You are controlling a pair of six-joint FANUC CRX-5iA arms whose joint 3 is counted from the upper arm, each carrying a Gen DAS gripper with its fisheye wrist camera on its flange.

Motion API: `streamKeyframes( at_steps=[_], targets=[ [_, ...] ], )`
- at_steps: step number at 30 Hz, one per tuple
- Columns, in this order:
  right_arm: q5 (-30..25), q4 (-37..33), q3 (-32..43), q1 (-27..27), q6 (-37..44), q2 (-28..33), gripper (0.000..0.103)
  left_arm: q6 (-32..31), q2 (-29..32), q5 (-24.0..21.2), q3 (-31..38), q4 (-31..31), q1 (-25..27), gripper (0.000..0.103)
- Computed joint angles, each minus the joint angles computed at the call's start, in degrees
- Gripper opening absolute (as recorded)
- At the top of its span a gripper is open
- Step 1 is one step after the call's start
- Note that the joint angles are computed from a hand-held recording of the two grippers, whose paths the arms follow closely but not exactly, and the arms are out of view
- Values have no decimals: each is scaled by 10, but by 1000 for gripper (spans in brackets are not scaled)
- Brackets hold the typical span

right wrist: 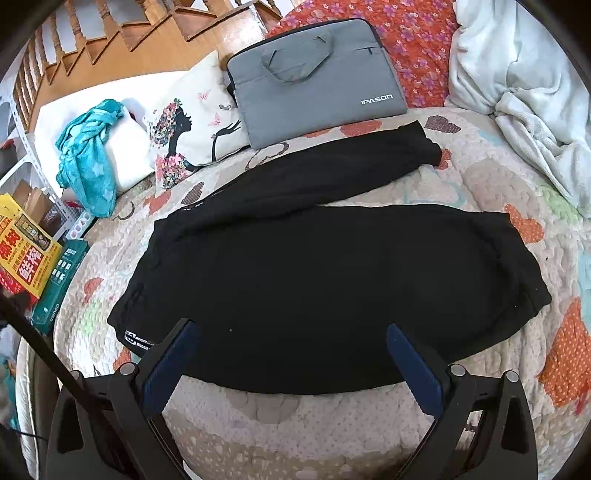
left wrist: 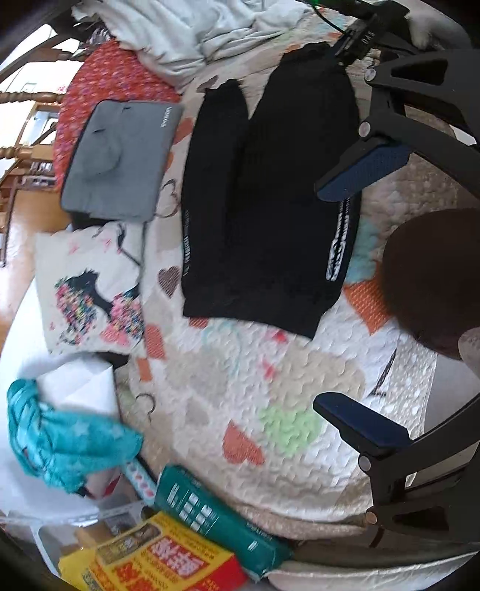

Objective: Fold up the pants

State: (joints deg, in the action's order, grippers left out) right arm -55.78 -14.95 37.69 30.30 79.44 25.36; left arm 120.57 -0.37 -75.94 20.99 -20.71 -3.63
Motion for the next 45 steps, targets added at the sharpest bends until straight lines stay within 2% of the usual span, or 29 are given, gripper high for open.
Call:
streamKeyframes(
  at_steps=[7, 18, 22, 28, 32, 42, 43, 45],
  targets=[
    [-10, -16, 10, -8, -3, 6, 103, -2, -4, 32, -54, 103, 55, 103],
    [-11, -12, 12, -8, -9, 7, 103, 24, 20, -21, -53, 55, 91, 103],
    [-7, -9, 7, -7, -9, 4, 103, 18, 27, -22, -88, 80, 129, 103],
    [-26, -2, 23, -5, -13, 14, 103, -9, 41, -18, -118, 103, 156, 103],
    [-36, 6, 32, -2, -15, 22, 103, -13, 41, -14, -115, 77, 143, 103],
    [-49, 27, 42, 8, -11, 32, 103, -14, 38, -9, -120, 71, 136, 103],
    [-49, 27, 41, 8, -10, 30, 103, -9, 36, -14, -119, 70, 135, 102],
    [-48, 22, 40, 7, -4, 29, 103, 2, 30, -20, -111, 69, 129, 92]
  ],
)
